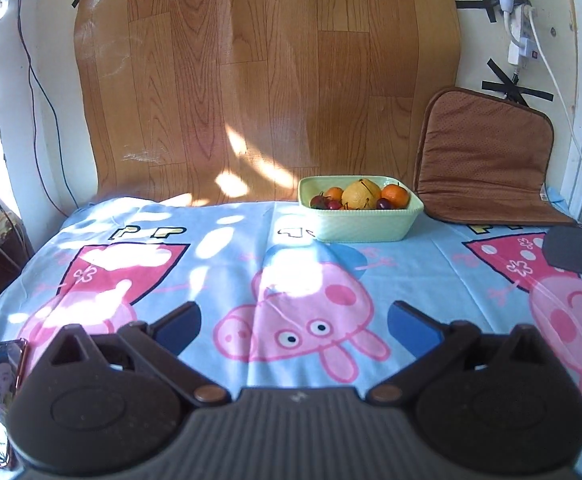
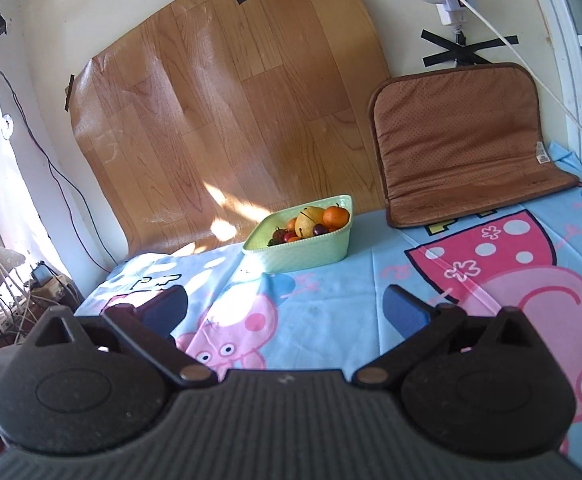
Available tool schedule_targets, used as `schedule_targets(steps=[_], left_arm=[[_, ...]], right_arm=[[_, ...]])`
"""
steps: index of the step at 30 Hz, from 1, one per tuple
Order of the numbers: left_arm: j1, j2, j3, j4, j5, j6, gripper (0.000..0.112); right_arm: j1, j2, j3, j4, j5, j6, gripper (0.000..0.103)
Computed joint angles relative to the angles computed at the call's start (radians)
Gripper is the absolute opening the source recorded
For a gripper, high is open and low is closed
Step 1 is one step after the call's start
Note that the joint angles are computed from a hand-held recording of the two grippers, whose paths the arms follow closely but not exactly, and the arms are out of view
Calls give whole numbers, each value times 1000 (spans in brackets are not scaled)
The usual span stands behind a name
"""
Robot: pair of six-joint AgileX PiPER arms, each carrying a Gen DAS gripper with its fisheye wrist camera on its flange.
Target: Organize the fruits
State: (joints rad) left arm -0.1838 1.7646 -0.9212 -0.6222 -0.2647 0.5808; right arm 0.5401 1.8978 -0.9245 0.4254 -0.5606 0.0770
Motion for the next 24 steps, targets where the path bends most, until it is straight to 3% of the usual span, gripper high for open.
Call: schedule_targets(steps=[3, 8, 18, 24], left_arm=[[-22, 7, 8, -87, -39, 94, 103], [-23, 17, 12, -104, -40, 115, 103], [-61, 62, 15, -258, -147, 286, 103], [-62, 64, 17, -284, -140, 319, 103]], right_arm=[[9, 4, 10, 10, -18, -14, 103], [26, 13, 14, 28, -41, -55, 103], [21, 19, 15, 6, -20, -20, 103], [25, 17, 21, -15, -22, -5, 103]])
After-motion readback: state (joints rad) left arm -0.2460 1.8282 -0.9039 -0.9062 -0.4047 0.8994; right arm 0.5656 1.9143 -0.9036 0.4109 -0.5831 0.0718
